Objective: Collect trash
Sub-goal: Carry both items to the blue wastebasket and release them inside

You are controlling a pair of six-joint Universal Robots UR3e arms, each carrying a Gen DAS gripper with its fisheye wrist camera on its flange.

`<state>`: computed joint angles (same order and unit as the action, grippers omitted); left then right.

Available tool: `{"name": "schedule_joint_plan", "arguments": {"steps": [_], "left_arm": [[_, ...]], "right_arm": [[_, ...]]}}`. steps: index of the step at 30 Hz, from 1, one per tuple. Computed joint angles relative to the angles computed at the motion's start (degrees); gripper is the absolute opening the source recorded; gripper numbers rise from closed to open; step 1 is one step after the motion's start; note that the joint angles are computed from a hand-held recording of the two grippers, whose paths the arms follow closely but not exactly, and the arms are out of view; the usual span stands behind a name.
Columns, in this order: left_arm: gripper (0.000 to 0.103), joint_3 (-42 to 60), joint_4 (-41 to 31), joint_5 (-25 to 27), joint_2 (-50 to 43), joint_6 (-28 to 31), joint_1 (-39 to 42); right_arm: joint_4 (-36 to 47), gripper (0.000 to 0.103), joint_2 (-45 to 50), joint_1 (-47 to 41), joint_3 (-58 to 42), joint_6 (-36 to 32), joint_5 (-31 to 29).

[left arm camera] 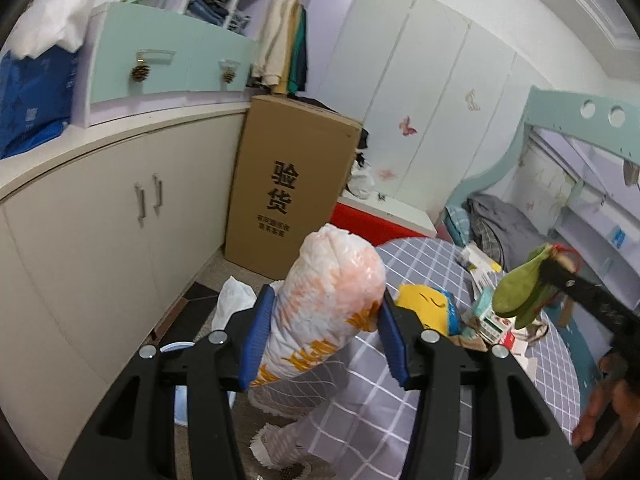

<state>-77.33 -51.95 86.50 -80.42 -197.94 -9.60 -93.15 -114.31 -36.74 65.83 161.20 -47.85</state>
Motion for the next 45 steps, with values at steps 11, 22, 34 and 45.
{"name": "schedule_joint_plan", "arguments": {"steps": [11,22,34,45], "left_arm": [[0.049,-15.6,-6.5,-7.7,14.6,9.6,26.5],[0.050,-22.8,-3.0,-8.4,5.1,14.8,37.4],[0.050,-23.0,-2.2,-7.9,-0.5,14.0,33.9],[0.067,-14.3,-1.7,-7.1,-7.5,11.8,27.7]], "right_arm": [[-16.5,0.012,25.0,44.8,-6.2,15.8,-19.1],[-12.3,0.068,63.3,59.5,-36.7,19.2,-28.3],[-21.6,0.068,58.6,58.6,-23.1,24.7,-29.8],[-35.3,0.073,51.2,57.2,-11.9,27.5,-33.7]]}}
